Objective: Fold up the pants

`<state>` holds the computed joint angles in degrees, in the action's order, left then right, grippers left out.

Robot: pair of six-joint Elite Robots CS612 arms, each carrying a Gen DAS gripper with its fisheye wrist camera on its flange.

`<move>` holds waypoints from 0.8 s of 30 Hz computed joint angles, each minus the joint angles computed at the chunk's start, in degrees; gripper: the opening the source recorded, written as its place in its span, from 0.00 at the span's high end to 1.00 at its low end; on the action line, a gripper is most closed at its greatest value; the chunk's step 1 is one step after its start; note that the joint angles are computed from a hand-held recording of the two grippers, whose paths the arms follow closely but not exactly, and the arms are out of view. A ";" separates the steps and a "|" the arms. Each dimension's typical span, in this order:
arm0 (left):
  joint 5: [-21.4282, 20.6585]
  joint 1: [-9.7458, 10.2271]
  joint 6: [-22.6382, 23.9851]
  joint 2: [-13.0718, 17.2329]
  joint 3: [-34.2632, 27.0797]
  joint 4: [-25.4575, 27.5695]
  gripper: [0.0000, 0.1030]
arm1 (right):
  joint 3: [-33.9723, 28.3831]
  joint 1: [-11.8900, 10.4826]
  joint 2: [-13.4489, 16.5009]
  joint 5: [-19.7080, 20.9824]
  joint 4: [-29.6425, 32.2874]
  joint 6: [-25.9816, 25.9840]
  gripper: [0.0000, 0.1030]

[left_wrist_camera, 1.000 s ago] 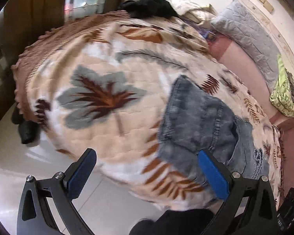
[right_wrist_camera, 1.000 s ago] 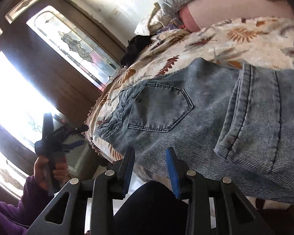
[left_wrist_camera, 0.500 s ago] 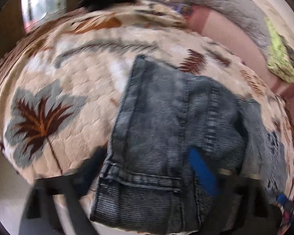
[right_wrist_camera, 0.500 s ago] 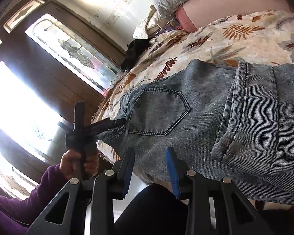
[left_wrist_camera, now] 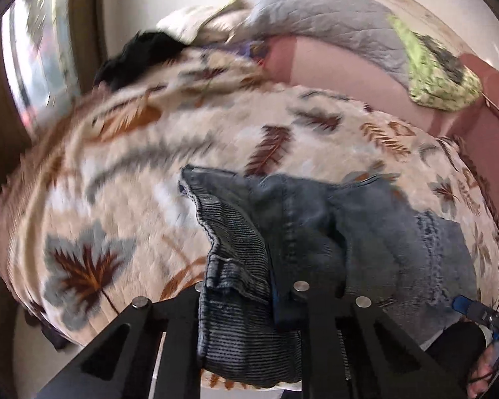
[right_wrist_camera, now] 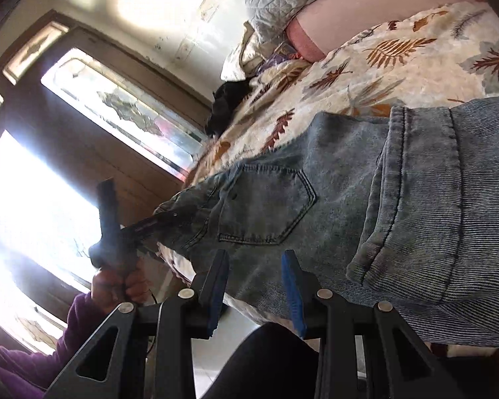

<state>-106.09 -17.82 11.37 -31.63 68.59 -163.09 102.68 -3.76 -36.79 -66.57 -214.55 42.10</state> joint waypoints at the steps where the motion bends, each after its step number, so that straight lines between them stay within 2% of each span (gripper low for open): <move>1: -0.16 -0.23 0.88 -0.70 0.70 -0.48 0.84 | 0.21 -0.17 0.08 -0.08 -1.31 1.03 0.65; 6: -0.40 -2.39 6.74 -4.64 4.98 -3.79 0.84 | 2.06 -1.14 0.07 -2.34 -8.11 6.65 0.65; 8: -0.43 -3.48 9.37 -6.29 6.88 -4.86 0.84 | 3.51 -1.68 -0.46 -4.43 -10.69 8.70 0.65; 11: -1.66 -5.73 14.01 -8.85 10.07 -5.80 0.84 | 6.92 -2.65 -2.22 -10.01 -14.65 8.17 0.65; 14: -3.32 -8.24 18.01 -10.77 12.92 -6.08 0.84 | 11.05 -4.48 -3.32 -15.31 -20.43 11.21 0.65; 17: -5.65 -10.74 20.41 -12.06 15.08 -5.33 0.84 | 14.93 -5.35 -4.80 -21.69 -22.08 10.53 0.65; 18: -7.15 -11.88 21.57 -12.35 15.96 -5.24 0.91 | 16.20 -5.80 -4.95 -22.91 -23.07 10.99 0.65; 19: -7.78 -12.82 22.72 -12.52 16.67 -5.19 0.91 | 16.99 -6.21 -4.91 -23.39 -23.86 11.87 0.65; 21: -6.41 -15.33 24.53 -11.94 18.33 -8.79 0.87 | 18.66 -6.97 -4.80 -24.47 -24.70 13.67 0.65; 22: -4.69 -16.32 25.18 -11.72 18.82 -9.14 0.74 | 19.39 -7.21 -4.83 -24.97 -24.61 14.27 0.65; 23: -3.60 -17.08 25.44 -11.42 18.75 -7.10 0.67 | 19.97 -7.38 -4.97 -25.28 -24.33 14.51 0.65; 24: -4.91 -17.03 25.03 -11.34 18.23 -4.41 0.66 | 20.71 -7.60 -5.19 -25.54 -23.82 14.44 0.65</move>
<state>-111.01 -34.85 36.40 -42.97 86.82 -167.50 123.39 -11.37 -41.97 -92.11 -238.37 56.54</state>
